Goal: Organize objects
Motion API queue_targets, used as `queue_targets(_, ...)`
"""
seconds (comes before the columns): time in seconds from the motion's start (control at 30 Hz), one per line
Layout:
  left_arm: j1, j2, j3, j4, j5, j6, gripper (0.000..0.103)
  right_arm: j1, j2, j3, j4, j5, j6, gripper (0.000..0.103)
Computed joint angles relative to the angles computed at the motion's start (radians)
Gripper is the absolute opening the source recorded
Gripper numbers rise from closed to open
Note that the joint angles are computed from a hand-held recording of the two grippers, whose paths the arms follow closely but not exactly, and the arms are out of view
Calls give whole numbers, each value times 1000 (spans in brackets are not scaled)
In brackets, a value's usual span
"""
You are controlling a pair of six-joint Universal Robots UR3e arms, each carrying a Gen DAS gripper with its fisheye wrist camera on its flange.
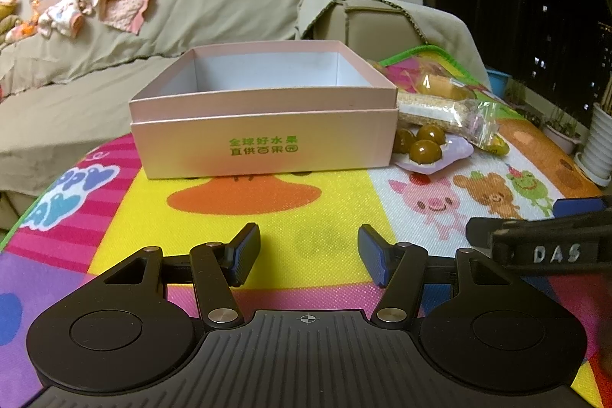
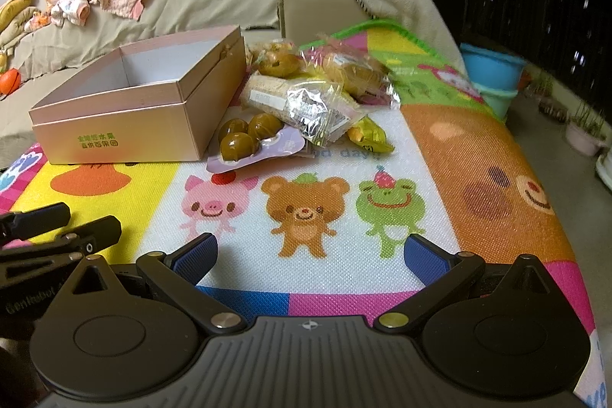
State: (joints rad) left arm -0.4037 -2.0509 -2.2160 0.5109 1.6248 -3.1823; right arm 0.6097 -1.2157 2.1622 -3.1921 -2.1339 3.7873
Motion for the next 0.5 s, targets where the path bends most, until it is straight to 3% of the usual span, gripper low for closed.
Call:
queue_targets(0.33, -8, 20, 14, -46, 12, 11, 64, -43, -73, -44, 189, 85, -39, 103)
queue_targets(0.5, 52, 105, 5, -122, -66, 44, 61, -134, -160, -63, 318, 227, -113, 103)
